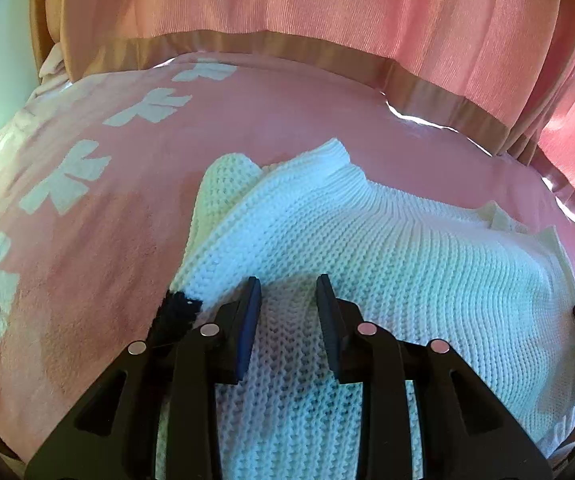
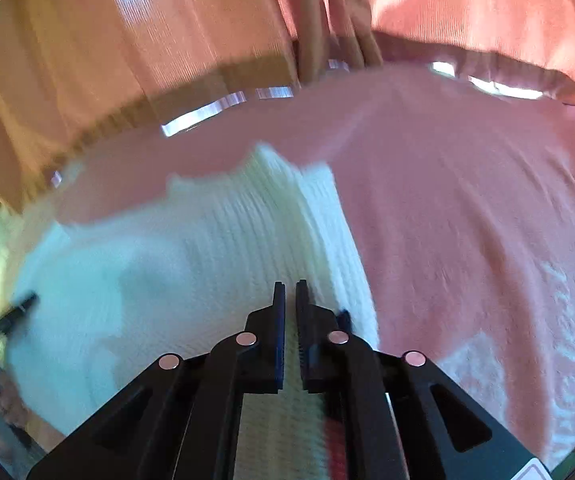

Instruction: Fold small clothes

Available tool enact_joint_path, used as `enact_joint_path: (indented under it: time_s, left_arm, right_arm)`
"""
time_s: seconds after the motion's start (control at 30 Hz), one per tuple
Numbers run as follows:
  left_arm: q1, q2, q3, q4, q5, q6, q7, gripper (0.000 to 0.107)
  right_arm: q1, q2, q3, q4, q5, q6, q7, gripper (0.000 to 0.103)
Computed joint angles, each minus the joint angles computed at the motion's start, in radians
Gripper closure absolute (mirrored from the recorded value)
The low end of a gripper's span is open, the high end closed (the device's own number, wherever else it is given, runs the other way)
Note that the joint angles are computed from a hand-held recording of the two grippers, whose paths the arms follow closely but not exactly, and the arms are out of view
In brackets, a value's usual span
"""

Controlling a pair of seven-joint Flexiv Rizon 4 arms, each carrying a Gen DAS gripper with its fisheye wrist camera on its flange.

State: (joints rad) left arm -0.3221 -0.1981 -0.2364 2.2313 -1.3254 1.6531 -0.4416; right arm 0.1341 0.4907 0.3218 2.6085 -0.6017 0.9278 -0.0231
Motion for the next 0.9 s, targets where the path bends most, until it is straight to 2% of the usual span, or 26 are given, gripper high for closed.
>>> enact_joint_path:
  time_s: [0.1, 0.13, 0.17, 0.23, 0.3, 0.37, 0.43, 0.47, 0.5, 0.53, 0.63, 0.67, 0.7, 0.73, 0.77, 0.83, 0.9]
  left_arm:
    - [-0.005, -0.001, 0.0, 0.004, 0.01, 0.015, -0.012, 0.078]
    - [-0.001, 0.002, 0.001, 0.006, 0.023, 0.007, -0.027, 0.078]
    - [0.003, 0.004, 0.002, 0.007, 0.029, -0.002, -0.038, 0.078]
    - [0.006, 0.004, 0.0, 0.008, 0.036, -0.004, -0.053, 0.078]
    - [0.01, 0.003, 0.0, 0.01, 0.057, -0.001, -0.07, 0.076]
    - [0.016, 0.003, -0.003, 0.014, 0.088, 0.0, -0.09, 0.075]
    - [0.031, 0.004, -0.008, 0.02, 0.122, -0.003, -0.109, 0.074]
    - [0.039, 0.006, -0.007, 0.022, 0.143, -0.011, -0.125, 0.074]
    - [0.049, 0.008, -0.012, 0.023, 0.152, -0.019, -0.128, 0.074]
    - [0.059, 0.011, -0.014, 0.023, 0.159, -0.034, -0.13, 0.074]
    - [0.069, 0.014, -0.006, 0.021, 0.187, -0.068, -0.152, 0.073]
    - [0.069, 0.014, -0.008, 0.02, 0.183, -0.069, -0.15, 0.072]
    - [0.067, 0.011, -0.008, 0.019, 0.187, -0.064, -0.153, 0.071]
    - [0.061, 0.007, 0.001, 0.019, 0.216, -0.057, -0.172, 0.07]
    - [0.059, 0.005, 0.012, 0.02, 0.256, -0.057, -0.2, 0.07]
    - [0.074, 0.008, 0.009, 0.024, 0.297, -0.065, -0.231, 0.07]
    - [0.091, 0.012, 0.0, 0.024, 0.309, -0.08, -0.247, 0.07]
  right_arm:
    - [-0.018, -0.005, 0.024, -0.019, -0.053, -0.053, 0.047, 0.103]
    - [-0.028, -0.004, 0.026, -0.023, -0.107, -0.025, 0.072, 0.094]
    - [-0.029, -0.015, 0.023, -0.024, -0.144, 0.024, 0.097, 0.094]
    - [-0.013, -0.101, -0.006, -0.07, -0.195, 0.151, 0.091, 0.094]
    - [-0.001, -0.176, -0.024, -0.11, -0.225, 0.207, 0.051, 0.094]
    - [0.006, -0.293, -0.049, -0.169, -0.276, 0.277, 0.029, 0.094]
    - [0.042, -0.405, -0.091, -0.226, -0.259, 0.265, -0.05, 0.095]
    - [0.037, -0.435, -0.097, -0.25, -0.283, 0.26, -0.036, 0.098]
    - [0.041, -0.437, -0.103, -0.26, -0.315, 0.24, -0.028, 0.098]
    - [0.06, -0.424, -0.099, -0.262, -0.281, 0.209, -0.048, 0.096]
    - [0.061, -0.38, -0.113, -0.244, -0.306, 0.276, -0.019, 0.094]
    - [0.068, -0.384, -0.109, -0.248, -0.297, 0.257, -0.033, 0.094]
    - [0.084, -0.396, -0.102, -0.258, -0.251, 0.204, -0.084, 0.095]
    - [0.088, -0.405, -0.104, -0.25, -0.23, 0.186, -0.112, 0.101]
    - [0.075, -0.392, -0.115, -0.23, -0.264, 0.229, -0.079, 0.101]
    - [0.072, -0.352, -0.107, -0.223, -0.24, 0.213, -0.057, 0.1]
    - [0.055, -0.26, -0.077, -0.192, -0.273, 0.126, -0.033, 0.1]
